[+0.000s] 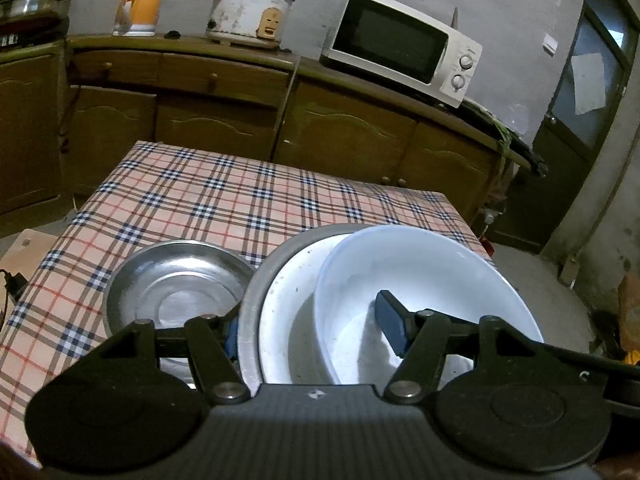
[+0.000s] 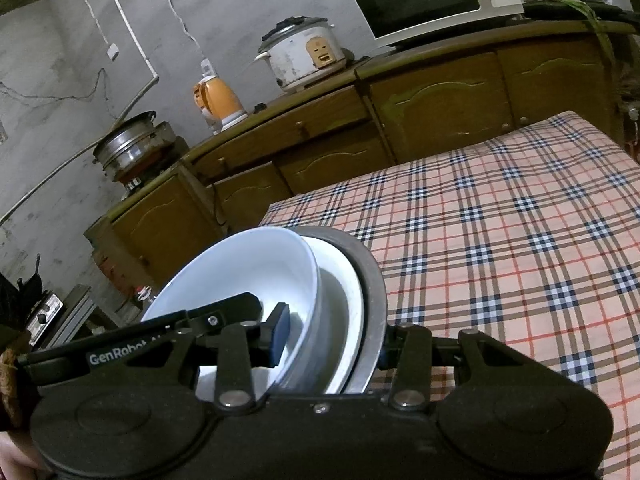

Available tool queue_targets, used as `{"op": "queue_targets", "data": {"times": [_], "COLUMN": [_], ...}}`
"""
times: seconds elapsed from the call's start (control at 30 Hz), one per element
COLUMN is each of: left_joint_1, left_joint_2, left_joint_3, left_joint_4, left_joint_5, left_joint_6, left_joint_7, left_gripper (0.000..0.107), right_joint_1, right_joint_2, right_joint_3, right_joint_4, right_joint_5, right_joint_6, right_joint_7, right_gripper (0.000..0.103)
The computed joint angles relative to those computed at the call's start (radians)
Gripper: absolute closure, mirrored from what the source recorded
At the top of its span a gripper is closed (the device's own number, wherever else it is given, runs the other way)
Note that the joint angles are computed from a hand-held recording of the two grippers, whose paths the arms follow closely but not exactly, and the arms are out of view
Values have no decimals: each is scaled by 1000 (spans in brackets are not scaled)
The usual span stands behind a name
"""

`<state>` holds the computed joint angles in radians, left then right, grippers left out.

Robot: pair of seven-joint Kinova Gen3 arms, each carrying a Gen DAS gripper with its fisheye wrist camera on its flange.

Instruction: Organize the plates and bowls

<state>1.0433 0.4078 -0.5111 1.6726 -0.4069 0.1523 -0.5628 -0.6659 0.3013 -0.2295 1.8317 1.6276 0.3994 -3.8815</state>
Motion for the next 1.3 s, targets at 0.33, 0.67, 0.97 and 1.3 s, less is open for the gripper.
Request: {"op": "queue_targets", "data": {"times": [0.33, 0.67, 0.97, 1.3], "left_joint_1": [32, 73, 127, 156], "left_joint_2": [-8, -22, -35, -45], "left_joint_3": [-42, -96, -168, -219], "left_joint_4": [21, 61, 99, 137], "left_joint_5": [-21, -50, -33, 35], "left_joint_6": [3, -12, -30, -60], "left_joint_7": [35, 76, 79, 26], "left_gripper": [42, 42, 42, 42], "right_joint_1": [-7, -12, -39, -89], "right_joint_2": [18, 41, 61, 80], "right_joint_3": [3, -18, -17, 21], "right_joint_4": [-21, -34, -60, -96], "right_joint_5": [0, 32, 14, -46], "right_joint_6": [-17, -6, 1, -3], "right_joint_7": [12, -14, 17, 84], "right_gripper": [52, 52, 52, 52]}}
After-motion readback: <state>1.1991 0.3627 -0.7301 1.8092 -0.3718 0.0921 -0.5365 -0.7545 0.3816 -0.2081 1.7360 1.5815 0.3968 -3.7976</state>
